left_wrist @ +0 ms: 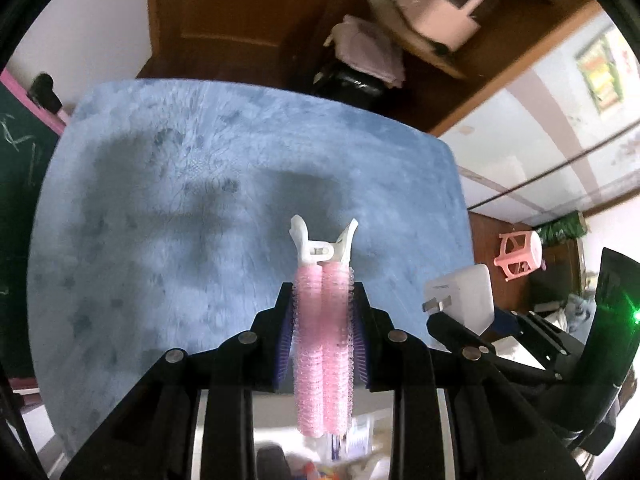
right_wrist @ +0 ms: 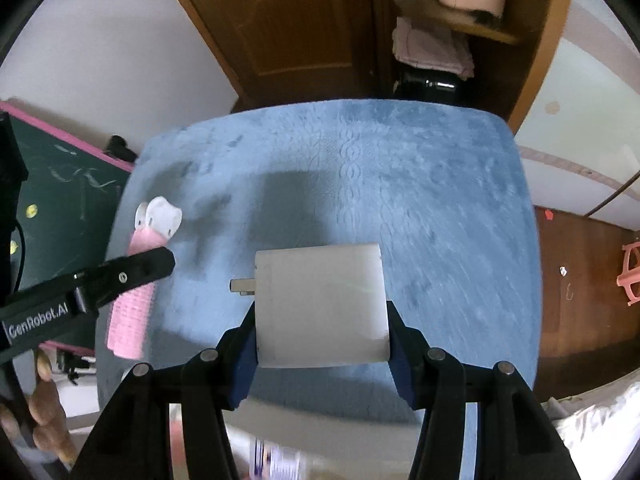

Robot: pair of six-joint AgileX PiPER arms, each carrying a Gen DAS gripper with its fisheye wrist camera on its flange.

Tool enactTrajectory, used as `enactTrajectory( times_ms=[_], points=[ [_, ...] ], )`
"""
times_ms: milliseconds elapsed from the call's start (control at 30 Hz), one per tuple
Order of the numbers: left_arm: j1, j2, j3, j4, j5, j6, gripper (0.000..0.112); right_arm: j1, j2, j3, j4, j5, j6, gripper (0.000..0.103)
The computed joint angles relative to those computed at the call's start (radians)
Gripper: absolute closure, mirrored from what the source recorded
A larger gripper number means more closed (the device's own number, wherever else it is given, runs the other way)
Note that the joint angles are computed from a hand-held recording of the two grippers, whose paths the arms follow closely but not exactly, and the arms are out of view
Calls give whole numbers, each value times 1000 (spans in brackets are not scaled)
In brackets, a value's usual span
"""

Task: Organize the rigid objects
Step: 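Carry the pink roller and white box over the white tray, then lower the roller and white box into the tray and open both tools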

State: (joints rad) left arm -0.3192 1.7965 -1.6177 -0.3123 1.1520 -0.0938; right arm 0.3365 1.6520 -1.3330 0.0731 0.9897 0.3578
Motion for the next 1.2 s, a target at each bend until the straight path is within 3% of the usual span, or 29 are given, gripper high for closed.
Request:
enactTrajectory(
  times_ms=[233,567,833,1200],
  points=[
    [-109,-211,173,130,-40,-41,84,69,-255,197,-50,10,82,47],
    [-276,-411,431,259,-139,-167,83,220,-429,411,-133,7,277,47],
    [-381,-453,623,383,-219,-313,83,293,-437,556,-153,-28,363,47],
    [-425,-444,777,432,-272,-412,83,358,-320,620,-186,-96,419,47]
  ],
)
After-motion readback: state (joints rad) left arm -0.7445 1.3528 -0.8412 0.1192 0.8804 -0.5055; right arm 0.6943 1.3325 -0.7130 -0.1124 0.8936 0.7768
